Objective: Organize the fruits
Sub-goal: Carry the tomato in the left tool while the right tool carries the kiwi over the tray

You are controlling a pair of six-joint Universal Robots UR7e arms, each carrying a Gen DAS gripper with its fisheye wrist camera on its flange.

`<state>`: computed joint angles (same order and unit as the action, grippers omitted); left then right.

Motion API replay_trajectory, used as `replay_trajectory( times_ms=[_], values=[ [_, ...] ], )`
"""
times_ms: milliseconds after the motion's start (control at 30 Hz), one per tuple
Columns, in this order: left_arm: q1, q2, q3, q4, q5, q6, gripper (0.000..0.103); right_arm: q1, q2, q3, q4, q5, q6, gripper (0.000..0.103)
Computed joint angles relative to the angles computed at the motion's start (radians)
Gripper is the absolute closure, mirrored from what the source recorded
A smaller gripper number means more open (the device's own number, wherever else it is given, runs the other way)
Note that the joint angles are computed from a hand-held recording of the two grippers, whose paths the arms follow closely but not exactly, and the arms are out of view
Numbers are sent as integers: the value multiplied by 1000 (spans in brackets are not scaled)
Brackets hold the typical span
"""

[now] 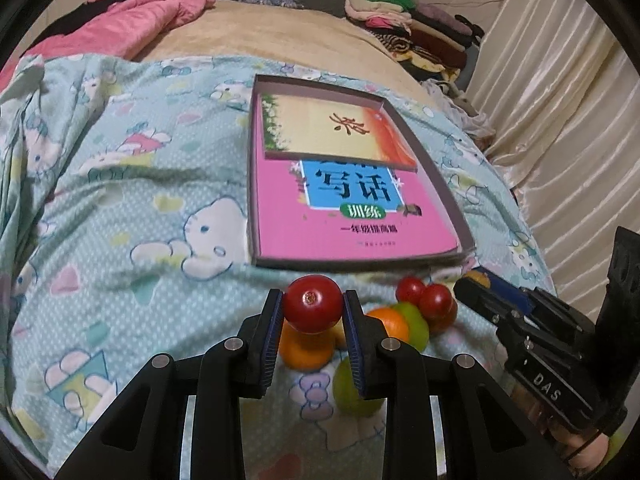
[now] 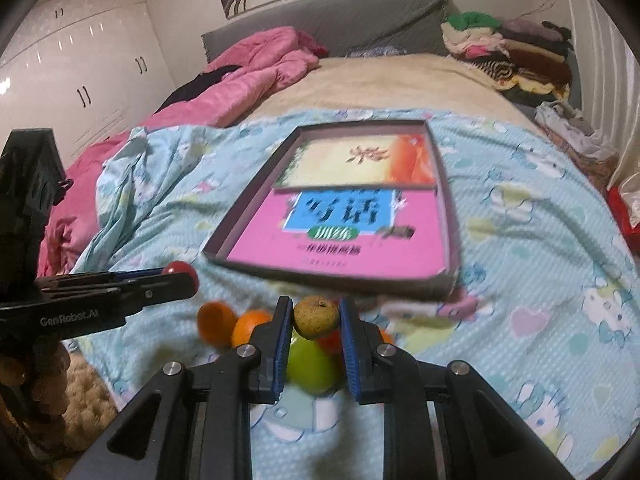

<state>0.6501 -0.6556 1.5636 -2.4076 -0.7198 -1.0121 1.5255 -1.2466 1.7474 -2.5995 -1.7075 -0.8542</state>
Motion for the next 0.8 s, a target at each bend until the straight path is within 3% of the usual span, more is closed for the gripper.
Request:
replay_trajectory(
  times_ms=[400, 800],
  values=[
    [36, 55, -97, 15, 34, 64, 73, 6, 71, -49, -101, -1, -39, 79],
    [80, 107, -170, 14, 42, 119, 73, 3, 153, -141, -91, -35, -35, 79]
  ],
)
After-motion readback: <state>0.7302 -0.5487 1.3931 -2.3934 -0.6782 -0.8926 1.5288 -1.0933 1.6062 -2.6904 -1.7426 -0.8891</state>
